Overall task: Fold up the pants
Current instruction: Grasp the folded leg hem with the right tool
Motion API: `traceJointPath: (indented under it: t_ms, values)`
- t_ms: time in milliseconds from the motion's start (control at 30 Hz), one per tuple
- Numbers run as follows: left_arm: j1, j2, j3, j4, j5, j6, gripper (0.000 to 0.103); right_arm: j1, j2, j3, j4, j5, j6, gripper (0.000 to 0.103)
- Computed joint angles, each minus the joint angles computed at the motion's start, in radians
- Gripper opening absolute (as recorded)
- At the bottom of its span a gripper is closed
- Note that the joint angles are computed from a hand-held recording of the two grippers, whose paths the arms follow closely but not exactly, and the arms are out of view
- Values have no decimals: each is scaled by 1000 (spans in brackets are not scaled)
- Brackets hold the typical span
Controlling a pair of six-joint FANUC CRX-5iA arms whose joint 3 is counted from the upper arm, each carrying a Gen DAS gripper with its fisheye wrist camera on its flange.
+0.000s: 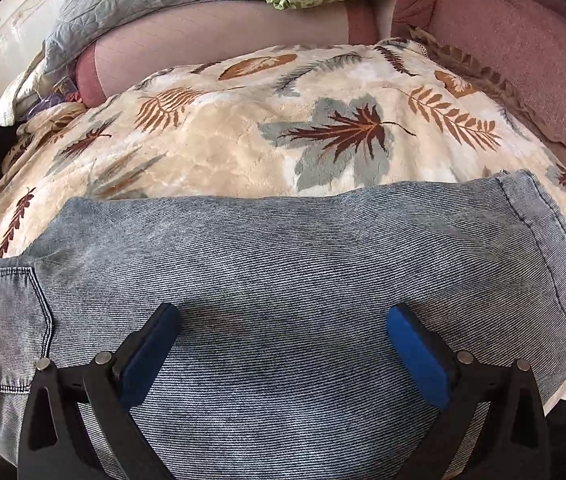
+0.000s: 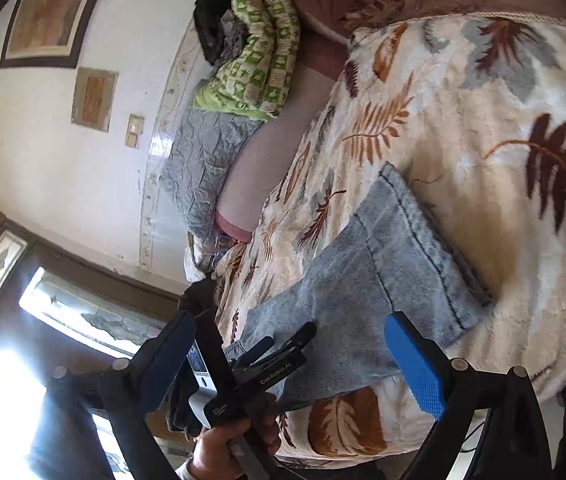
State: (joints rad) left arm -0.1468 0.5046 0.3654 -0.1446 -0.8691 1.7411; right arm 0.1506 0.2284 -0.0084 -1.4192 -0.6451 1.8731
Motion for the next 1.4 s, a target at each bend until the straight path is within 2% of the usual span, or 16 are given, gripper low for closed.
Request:
traceJointPath:
  t_ms: [200,267,333,367,400,433,500,633,733,900,1000,1067,1167,1300,1367,1400]
  values:
    - [22,-39,-59,91,99,-44,103,-19,-11,-56,-4,30,-100,97]
    - [21,-17,-38,104,75,-66,103,-2,-1,-41,45,48,-150,97]
    - [9,28,19,58,6,-55,103,9,19,-16,73,50,-182,97]
    - [10,28,8,60,19,-55,103,12,30,-5,81,45,-195,97]
    - [11,15,-18,60,54,-48,103,30,40,12,140,53,-257,97]
    - [10,15,-15,57,49,-44,103,63,49,28,241,70,-360,96]
    - [14,18,-14,68,46,-54,103,88,64,40,324,80,-464,95]
    - [16,12,-30,71,69,-64,103,113,53,25,399,120,-535,91]
    - [15,11,-32,69,73,-61,103,104,69,37,397,110,-560,90]
    - [16,10,-36,72,78,-65,103,144,92,71,548,120,-730,89]
    - [16,14,-27,73,67,-63,103,175,90,60,681,128,-872,64]
    - [16,16,-24,72,62,-63,103,163,90,50,674,116,-888,35]
    - [12,11,-29,60,71,-52,103,141,86,38,609,112,-818,27]
    - [17,17,13,78,-17,-47,103,196,73,27,775,150,-906,23]
    - [20,-38,-61,100,66,-54,103,207,71,24,814,156,-926,22]
    - [9,-53,-73,62,87,-44,103,214,71,21,842,160,-943,22]
